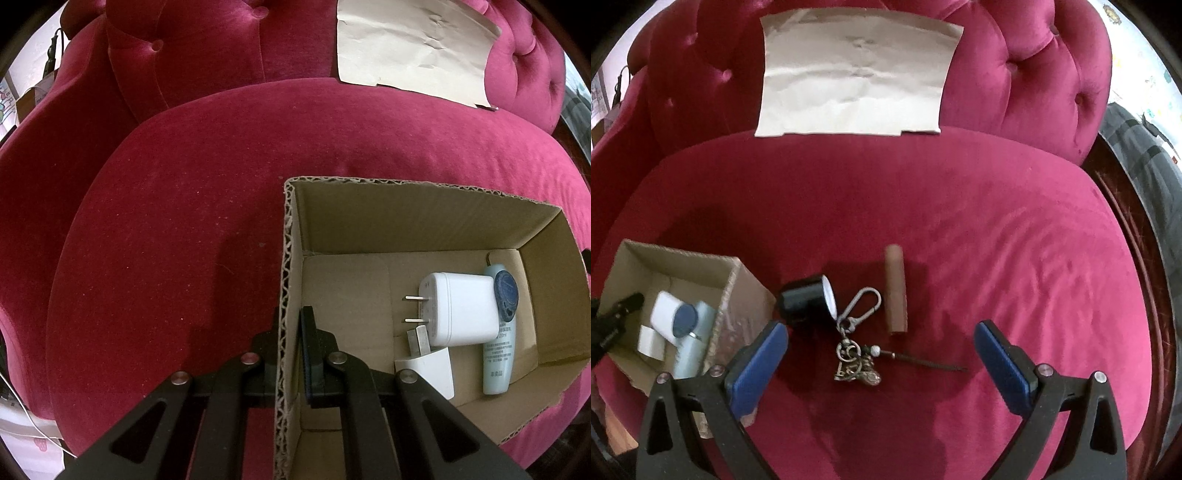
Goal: Organize rigid objects
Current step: 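Move the right gripper back to the keychain with the carabiner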
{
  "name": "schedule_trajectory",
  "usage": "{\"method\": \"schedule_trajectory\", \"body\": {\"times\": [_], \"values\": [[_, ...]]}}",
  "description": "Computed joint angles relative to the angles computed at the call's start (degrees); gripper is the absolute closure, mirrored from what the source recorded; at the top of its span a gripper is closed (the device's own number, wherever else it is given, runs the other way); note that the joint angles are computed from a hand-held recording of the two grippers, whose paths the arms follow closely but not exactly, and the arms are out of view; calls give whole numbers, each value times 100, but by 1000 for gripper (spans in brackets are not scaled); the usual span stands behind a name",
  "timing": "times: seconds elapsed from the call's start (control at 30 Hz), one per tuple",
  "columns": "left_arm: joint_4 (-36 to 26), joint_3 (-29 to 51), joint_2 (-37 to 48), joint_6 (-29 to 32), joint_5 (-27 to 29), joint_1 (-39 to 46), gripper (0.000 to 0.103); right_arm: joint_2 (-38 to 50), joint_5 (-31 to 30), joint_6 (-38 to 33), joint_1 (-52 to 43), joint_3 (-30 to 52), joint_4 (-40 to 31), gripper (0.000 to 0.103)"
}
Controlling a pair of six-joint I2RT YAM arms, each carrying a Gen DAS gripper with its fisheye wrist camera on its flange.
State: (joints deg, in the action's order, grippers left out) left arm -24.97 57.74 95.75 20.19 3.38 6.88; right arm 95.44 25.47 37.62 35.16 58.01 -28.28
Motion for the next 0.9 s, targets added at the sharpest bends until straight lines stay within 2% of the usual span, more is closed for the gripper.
{"method": "schedule_trajectory", "body": {"times": [0.63,0.9], "values": [[0,2,4,-2,3,-2,96,823,-627,-233,-281,-186,581,0],[-2,13,12,-1,2,-2,96,949,-693,-239,-296,-238,739,0]]}}
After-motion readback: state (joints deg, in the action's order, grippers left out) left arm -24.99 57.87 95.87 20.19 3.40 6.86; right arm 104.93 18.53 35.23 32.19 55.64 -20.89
